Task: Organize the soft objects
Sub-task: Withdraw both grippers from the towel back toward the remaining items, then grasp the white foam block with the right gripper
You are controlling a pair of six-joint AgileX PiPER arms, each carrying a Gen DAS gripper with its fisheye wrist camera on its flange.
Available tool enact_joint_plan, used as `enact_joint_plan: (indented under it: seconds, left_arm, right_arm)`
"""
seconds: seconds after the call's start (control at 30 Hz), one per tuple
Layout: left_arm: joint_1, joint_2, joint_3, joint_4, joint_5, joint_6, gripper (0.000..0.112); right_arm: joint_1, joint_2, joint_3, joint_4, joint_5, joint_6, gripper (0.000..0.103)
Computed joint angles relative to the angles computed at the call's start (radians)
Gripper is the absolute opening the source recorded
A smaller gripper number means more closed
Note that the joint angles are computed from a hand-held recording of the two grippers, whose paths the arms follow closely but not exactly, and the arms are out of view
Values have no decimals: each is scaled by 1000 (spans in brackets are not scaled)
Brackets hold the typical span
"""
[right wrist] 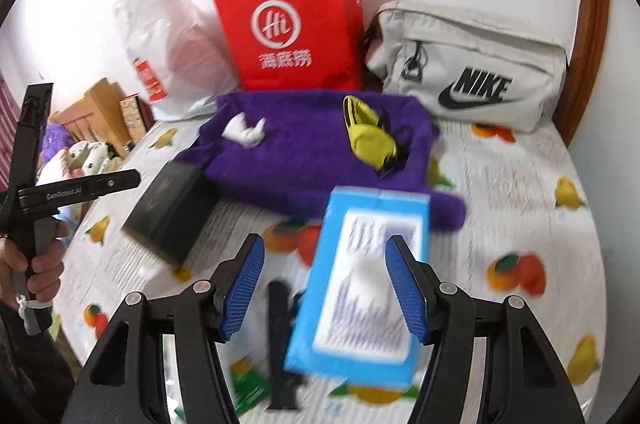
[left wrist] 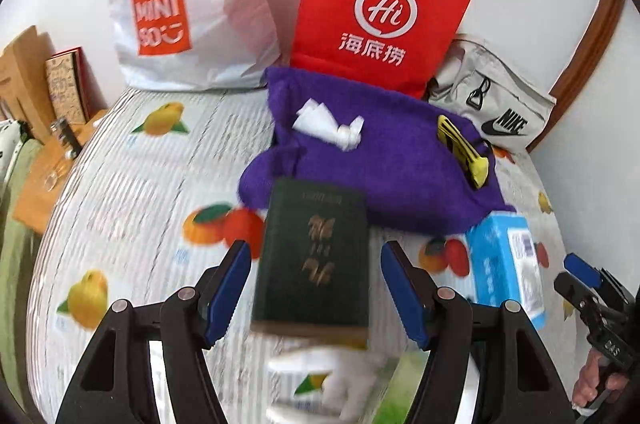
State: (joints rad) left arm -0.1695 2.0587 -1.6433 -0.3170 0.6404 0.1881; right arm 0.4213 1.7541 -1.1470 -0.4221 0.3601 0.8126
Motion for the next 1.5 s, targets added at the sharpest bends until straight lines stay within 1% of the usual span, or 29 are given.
enact_joint_plan:
  seconds: [0.1, 0.17, 0.23, 0.27, 0.3, 0.37, 0.47, 0.6, 0.73, 0.87, 0.97, 1.1, 1.17, 1.2, 1.23, 1.27, 1.3, 1.33, 1.4, 1.5]
  left_arm:
    - [6, -69, 141, -4, -73, 15, 65]
    - [19, -93, 205, -52, -95, 61, 65]
    - [33, -112, 267, -111, -118, 116, 65]
    - [43, -125, 307, -162, -131, 170, 65]
    - [48, -134, 331, -184, -137, 197, 65]
    - [50, -164, 404, -237, -175, 282, 65]
    - [49, -192, 476, -281, -214, 368, 65]
    - [57, -200, 534, -306, -247, 393, 65]
    - [80, -203, 581, -428, -249, 509, 65]
    - [86, -215, 621, -494, -259, 580, 65]
    - [94, -223, 646, -525, -270, 612, 65]
    - [117, -229, 675, -599, -272, 689, 66]
    - [128, -225, 682, -613, -272, 702, 66]
    - [132, -223, 685, -614, -271, 702, 65]
    - [136, -221, 684, -616, -268, 704, 65]
    - [140, -220, 686, -624, -264, 716, 65]
    - [140, -218, 684, -624, -263, 716, 65]
    - [140, -217, 682, -624, -263, 717, 65]
    - [141, -216, 681, -632, -259, 724, 65]
    - [141, -217, 680, -664, -245, 756, 65]
  right_arm:
    - [50, -40, 76, -49, -32, 80, 62]
    - [74, -46, 99, -32, -44, 96, 62]
    - [87, -46, 113, 22, -66, 58, 62]
    - [99, -45, 119, 24, -76, 63, 62]
    - [111, -43, 123, 16, -82, 75, 62]
    - [140, -40, 133, -22, -85, 122, 62]
    - [169, -38, 148, -21, -90, 136, 62]
    - [246, -38, 173, -114, -89, 246, 62]
    - [340, -39, 192, -346, -68, 469, 62]
    - [406, -11, 164, -487, 0, 597, 60]
    - [450, 38, 109, -525, 66, 577, 50]
    - [499, 144, 15, -561, 214, 542, 49]
    - [530, 211, -38, -598, 322, 537, 49]
    - [549, 241, -63, -623, 388, 541, 44]
    - [560, 258, -76, -641, 432, 544, 35]
    - [558, 254, -69, -646, 436, 545, 29]
    - [546, 224, -42, -645, 400, 560, 29]
    - [526, 171, 7, -653, 327, 602, 29]
    - [497, 76, 96, -703, 215, 710, 29]
    - [434, -43, 204, -747, 32, 814, 29]
